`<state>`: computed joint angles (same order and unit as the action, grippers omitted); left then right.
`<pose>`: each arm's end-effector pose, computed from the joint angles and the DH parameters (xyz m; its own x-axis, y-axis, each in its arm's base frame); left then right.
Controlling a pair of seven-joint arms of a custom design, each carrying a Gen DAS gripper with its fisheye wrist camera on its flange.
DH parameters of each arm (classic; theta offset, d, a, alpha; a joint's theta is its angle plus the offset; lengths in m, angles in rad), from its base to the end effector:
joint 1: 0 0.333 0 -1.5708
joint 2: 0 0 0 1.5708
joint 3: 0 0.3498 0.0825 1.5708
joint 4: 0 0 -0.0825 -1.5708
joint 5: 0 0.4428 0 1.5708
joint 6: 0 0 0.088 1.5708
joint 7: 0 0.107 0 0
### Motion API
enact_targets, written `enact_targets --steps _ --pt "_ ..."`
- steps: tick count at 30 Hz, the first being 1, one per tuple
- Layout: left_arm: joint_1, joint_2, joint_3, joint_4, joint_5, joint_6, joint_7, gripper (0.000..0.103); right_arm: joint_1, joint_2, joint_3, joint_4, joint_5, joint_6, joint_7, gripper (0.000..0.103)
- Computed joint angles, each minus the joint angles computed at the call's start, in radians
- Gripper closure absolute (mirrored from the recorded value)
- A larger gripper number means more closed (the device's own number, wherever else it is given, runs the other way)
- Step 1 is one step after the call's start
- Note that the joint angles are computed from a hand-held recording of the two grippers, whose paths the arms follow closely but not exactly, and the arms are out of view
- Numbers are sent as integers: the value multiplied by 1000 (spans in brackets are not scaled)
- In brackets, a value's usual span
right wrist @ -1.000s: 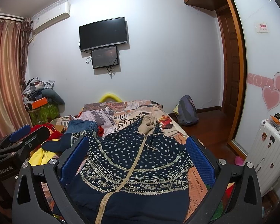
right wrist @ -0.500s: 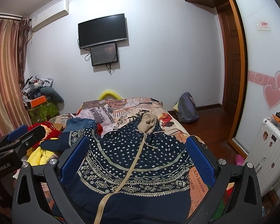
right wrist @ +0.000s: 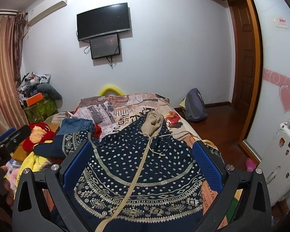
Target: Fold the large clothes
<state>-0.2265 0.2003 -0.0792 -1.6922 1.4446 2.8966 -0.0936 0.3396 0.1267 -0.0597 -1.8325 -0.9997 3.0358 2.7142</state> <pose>0.6681 -0.2676 0.5665 0.0004 -0.9899 0.1420 -0.3423 -0.1335 -0.9300 0.6446 0.2542 0.5722 0.1363 -0.9869 -0.0862 -0.4367 0.0182 -0.8994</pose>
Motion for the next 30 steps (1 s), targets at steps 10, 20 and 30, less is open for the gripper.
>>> enact_targets --steps 10,20,30 --pt "1 123 59 104 -112 -133 82 0 -10 173 20 169 332 -91 -320 0" --pt "194 259 33 161 -682 -96 440 0 -50 407 84 477 648 -291 -715 0" --pt "563 453 -328 228 -1394 -166 1009 9 -22 610 58 757 849 -534 -867 0"
